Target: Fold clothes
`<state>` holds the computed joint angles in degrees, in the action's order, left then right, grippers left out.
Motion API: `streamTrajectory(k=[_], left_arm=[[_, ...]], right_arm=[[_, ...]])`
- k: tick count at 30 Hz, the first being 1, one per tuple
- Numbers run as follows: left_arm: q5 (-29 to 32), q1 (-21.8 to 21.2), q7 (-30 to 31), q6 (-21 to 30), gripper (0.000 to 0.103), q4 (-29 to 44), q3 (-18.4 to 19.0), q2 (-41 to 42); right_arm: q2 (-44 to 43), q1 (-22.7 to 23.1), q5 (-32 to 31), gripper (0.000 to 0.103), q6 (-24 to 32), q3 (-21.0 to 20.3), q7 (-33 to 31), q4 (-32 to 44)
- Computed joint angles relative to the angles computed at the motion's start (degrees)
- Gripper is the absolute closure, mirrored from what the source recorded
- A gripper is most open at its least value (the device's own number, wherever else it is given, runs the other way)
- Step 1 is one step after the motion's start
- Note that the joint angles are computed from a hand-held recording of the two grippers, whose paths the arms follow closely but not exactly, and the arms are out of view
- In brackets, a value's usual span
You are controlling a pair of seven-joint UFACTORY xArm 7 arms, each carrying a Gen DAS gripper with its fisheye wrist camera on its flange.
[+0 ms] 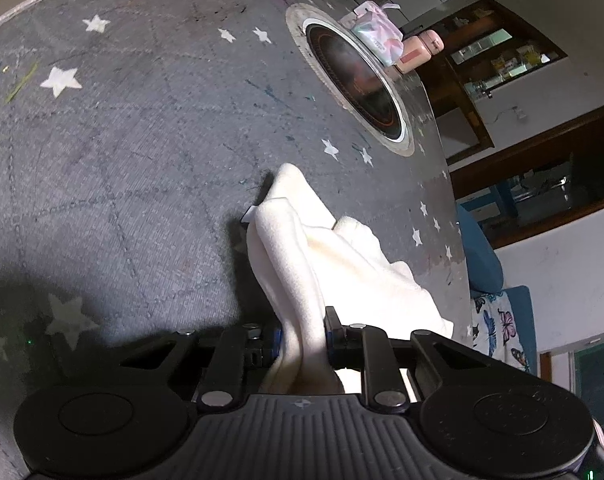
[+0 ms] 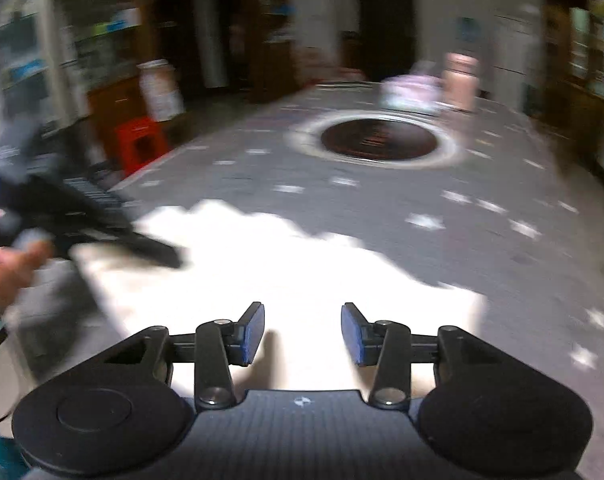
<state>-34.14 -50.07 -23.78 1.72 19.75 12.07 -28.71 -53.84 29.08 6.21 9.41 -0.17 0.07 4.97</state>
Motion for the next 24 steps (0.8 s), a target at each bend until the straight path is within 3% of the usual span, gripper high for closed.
streamTrajectory(k=[2,4,7,11,15,17,19,21,24], left_arm=[[1.1,1.8,-0.6,0.8,0.082,0.3,-1.7,0.2],[2.3,4.0,-1.2,1.5,0.082,0.7,-3.9,0.7],[4.3,7.3,-2.3,2.6,0.082,1.4,-7.2,1.4],[7.5,11.7,-3.9,4.1,0.081,2.1,-11.5,1.8],[11.5,15.7,-5.7,5.6,0.082,2.9,-15.3,2.1],[14.0,18.1,-6.9,6.6,0.082,3.5,-17.6,2.4],[16.8,20.3,-8.3,7.4,0.082,4.0,-19.8,2.4],[19.2,21.8,-9.4,8.0,0.082,4.4,-21.3,2.3],[22.3,23.3,-10.5,8.3,0.083,4.9,-22.8,2.0]], right_arm=[[-1.8,-4.3,-0.1,0.06,1.5,0.2,1.3,-1.0],[-1.5,-7.1,-0.2,0.051,1.1,-0.7,1.5,-1.3],[-0.3,-8.4,0.4,0.047,-0.4,-3.5,0.7,-1.7],[2.7,-5.4,3.9,0.045,-2.8,-10.2,-1.1,-1.4],[5.4,-1.0,6.1,0.045,-7.0,-13.8,-2.6,-1.2],[5.8,0.6,6.3,0.05,-7.5,-14.6,-3.5,-1.0],[6.2,1.9,6.5,0.073,-7.8,-14.9,-4.0,-0.7],[6.4,1.7,6.7,0.085,-8.1,-13.9,-3.6,-0.7],[4.6,0.6,6.9,0.092,-8.0,-13.4,-3.0,-1.1]])
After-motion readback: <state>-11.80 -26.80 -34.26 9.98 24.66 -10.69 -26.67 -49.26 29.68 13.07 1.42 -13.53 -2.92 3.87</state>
